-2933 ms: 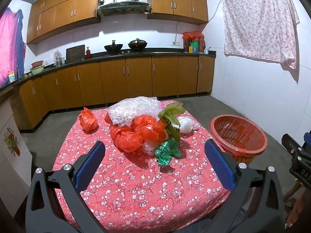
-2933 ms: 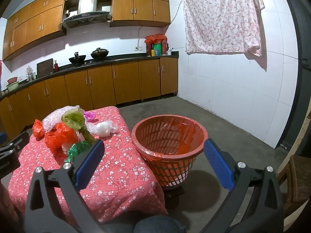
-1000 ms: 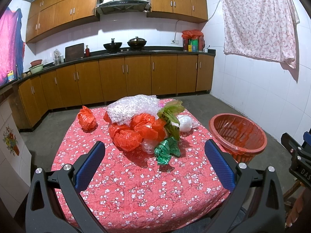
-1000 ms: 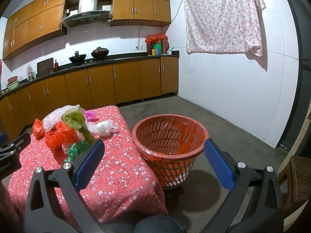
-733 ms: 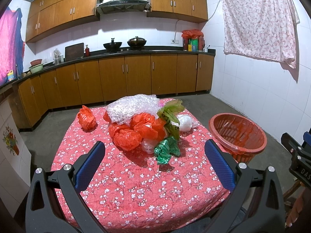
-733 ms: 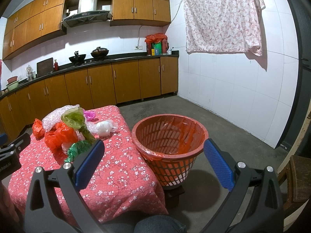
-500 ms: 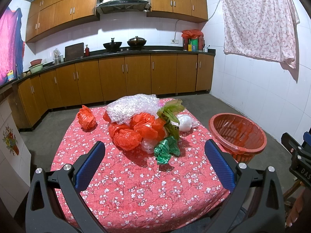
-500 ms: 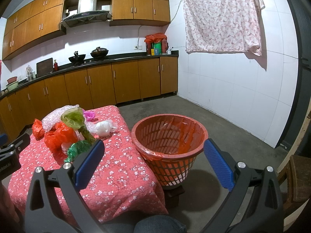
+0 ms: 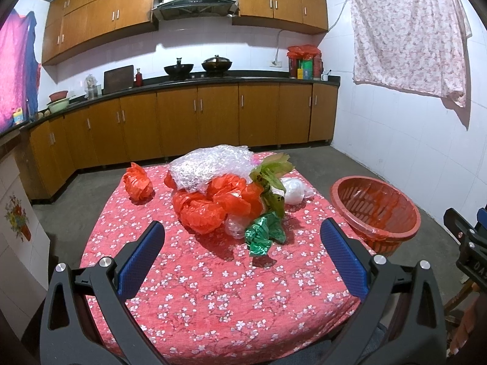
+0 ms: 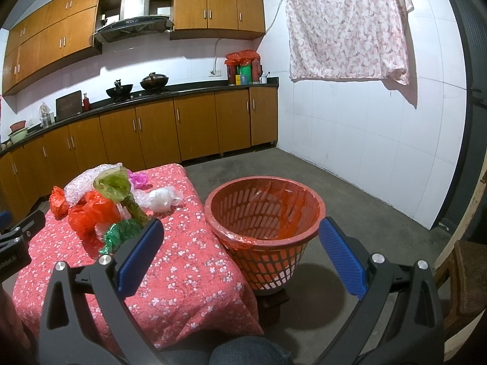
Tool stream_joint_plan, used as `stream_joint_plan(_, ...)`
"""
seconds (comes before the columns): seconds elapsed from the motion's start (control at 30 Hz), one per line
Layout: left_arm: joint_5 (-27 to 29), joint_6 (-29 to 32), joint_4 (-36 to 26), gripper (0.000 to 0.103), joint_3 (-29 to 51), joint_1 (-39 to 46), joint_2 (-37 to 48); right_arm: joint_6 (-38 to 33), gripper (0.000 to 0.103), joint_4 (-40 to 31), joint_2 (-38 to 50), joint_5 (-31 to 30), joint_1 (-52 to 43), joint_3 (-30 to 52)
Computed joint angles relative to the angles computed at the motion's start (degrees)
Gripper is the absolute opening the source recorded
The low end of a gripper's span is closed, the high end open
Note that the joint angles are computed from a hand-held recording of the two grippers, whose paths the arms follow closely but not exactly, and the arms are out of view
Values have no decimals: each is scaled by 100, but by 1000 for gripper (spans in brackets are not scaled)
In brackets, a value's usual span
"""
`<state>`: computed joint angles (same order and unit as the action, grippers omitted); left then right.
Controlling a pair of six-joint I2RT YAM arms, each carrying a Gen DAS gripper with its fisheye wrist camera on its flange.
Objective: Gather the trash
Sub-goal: 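Grasp the red bag with the left tool while the right tool grasps the white bag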
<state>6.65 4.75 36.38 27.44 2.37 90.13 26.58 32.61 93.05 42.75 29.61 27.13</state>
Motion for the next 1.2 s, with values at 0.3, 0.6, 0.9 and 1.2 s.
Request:
stream_joint_plan(0.3, -46, -157, 53, 101, 272, 467, 629, -56, 99, 268, 454, -544, -260, 185)
stream_joint_plan(0.6, -164, -242, 47, 101, 932, 945, 1360, -376, 99, 141, 1275, -1205, -650, 1234)
stream_joint_plan(0.9, -274, -369, -205, 101, 1965, 936, 2110, -845, 71, -861, 2894, -1634, -1049, 3722)
stream_joint_plan(1.2, -233, -353, -596, 101, 3031, 942, 2784, -874, 58, -2484, 4766, -2425, -1312, 6916)
